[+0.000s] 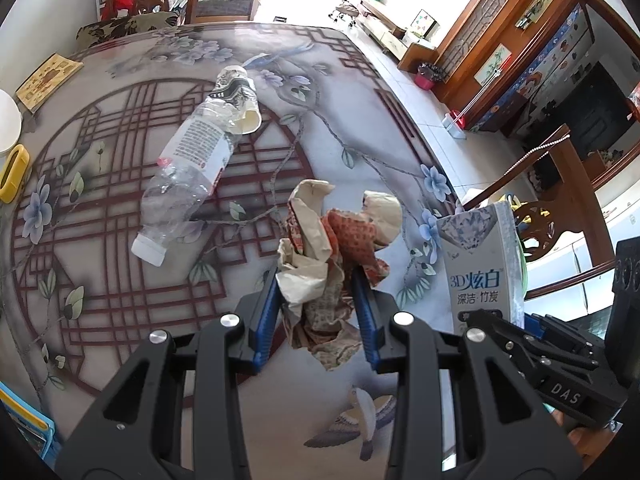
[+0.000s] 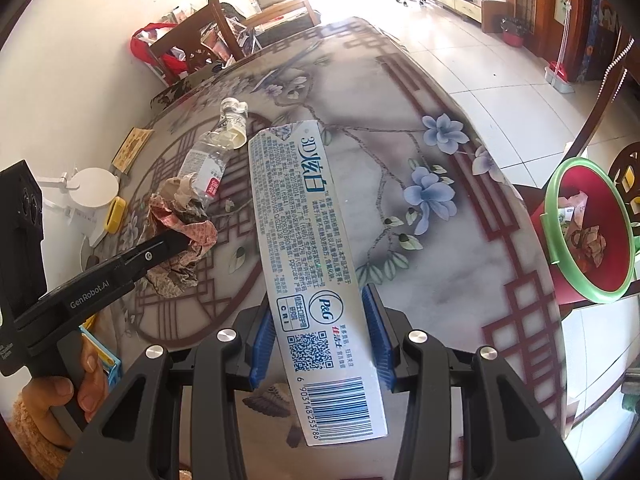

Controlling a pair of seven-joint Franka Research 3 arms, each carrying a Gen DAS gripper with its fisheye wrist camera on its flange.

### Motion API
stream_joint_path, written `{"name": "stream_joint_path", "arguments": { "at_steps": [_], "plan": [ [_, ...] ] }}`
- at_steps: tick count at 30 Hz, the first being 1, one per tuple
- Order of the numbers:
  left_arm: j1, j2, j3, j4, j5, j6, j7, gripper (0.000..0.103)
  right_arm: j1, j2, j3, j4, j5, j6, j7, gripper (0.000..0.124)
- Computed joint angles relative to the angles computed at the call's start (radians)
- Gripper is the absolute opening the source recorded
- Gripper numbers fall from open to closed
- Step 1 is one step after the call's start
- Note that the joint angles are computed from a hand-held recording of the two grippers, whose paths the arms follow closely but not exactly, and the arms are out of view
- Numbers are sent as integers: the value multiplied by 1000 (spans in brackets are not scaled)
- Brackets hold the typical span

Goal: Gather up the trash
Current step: 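Carry the toothpaste box with the right gripper toward the bin while the left carries the tissue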

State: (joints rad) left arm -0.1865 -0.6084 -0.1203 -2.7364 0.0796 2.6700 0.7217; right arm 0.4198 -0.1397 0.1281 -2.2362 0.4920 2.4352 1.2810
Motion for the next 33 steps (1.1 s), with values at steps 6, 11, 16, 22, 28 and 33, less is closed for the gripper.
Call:
{"name": "stream_joint_path", "arguments": {
  "at_steps": [6, 11, 16, 22, 28, 33],
  "plan": [
    [-1, 65, -27, 54, 14, 7, -24, 34, -23, 4, -22, 6, 9, -19, -28, 41],
    [-7, 126, -49, 107, 30, 25, -48, 34, -51, 4, -38, 14, 4, -31, -51, 41],
    [-7, 196, -77, 176, 65, 25, -79, 34, -83, 13, -59, 29, 17, -43, -85, 41],
    [-9, 283, -108, 275, 120, 6, -119, 34, -125, 35, -82, 57, 45, -67, -131, 41],
    [-17, 361, -128, 361, 176, -10, -166, 34, -167, 69, -99, 97, 52, -90, -162, 41],
    [-32, 432, -137, 434, 207, -29, -206, 34, -210, 116, -115, 144, 42, -98, -173, 41]
  ]
}}
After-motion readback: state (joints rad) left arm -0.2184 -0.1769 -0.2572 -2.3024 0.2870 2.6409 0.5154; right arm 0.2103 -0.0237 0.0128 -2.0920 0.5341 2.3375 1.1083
